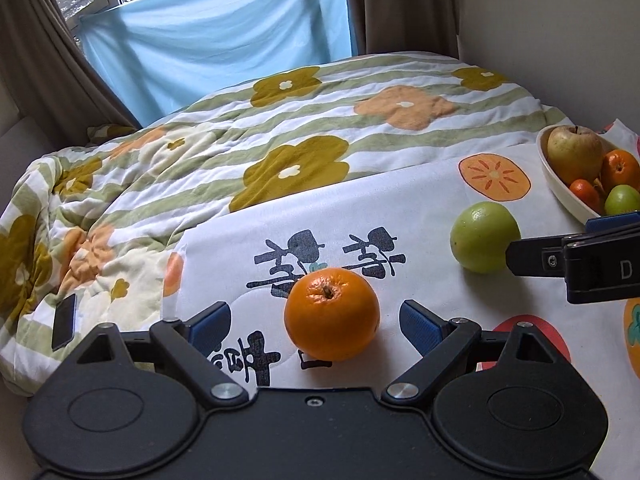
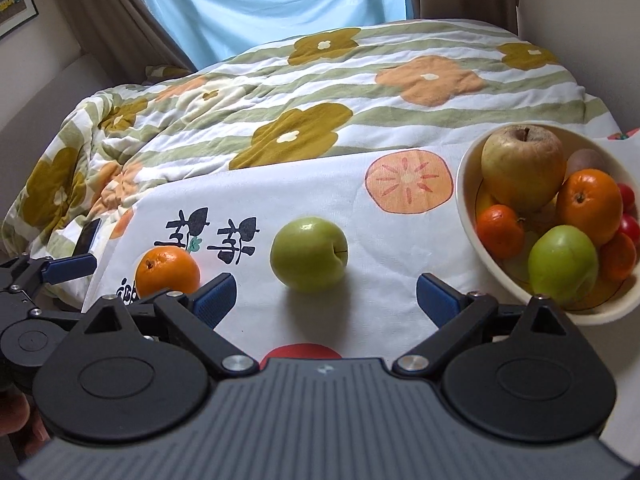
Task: Organize fruits
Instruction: 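Grasp the last large orange with the left tool while the right tool grasps the green apple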
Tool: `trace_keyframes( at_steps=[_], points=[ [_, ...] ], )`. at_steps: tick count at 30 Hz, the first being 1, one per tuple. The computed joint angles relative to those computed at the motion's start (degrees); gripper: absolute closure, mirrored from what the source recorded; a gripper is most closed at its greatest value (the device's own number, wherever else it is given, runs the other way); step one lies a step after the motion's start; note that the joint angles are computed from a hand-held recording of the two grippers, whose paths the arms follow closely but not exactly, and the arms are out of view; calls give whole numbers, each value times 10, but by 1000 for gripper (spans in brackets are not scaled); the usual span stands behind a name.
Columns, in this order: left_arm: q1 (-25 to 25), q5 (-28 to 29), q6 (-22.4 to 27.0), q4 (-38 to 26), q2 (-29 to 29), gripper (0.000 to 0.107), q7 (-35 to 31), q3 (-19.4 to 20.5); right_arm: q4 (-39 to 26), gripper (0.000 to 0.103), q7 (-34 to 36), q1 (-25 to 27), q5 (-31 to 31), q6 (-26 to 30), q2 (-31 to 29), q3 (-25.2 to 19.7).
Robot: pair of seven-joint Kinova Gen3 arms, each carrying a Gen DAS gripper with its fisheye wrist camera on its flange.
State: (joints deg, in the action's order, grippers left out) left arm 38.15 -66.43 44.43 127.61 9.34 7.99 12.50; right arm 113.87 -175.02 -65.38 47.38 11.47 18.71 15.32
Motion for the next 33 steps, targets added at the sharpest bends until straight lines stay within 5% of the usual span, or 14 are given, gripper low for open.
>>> trace_keyframes(
  at_steps=[5,11,19,24,33],
  points=[
    [-19,-33,-51,7,15,21,6,-15,-11,0,-18,-3,-12,-8,25,10],
    [-37,-8,-95,3,25,40,-28,-35,-17,0,4,-25,-55,-23,44,43],
    [-45,-27,-128,22,9,42,-7,-44,-30,0,57,-43,-105,-39,67,72],
    [-48,-27,-131,27,5,42,-1,-42,-47,14,110,-13,-144,-38,77,44],
    [-49,-16,-126,37,-6,42,8,-36,-65,20,180,-8,-205,-36,93,45]
  ],
)
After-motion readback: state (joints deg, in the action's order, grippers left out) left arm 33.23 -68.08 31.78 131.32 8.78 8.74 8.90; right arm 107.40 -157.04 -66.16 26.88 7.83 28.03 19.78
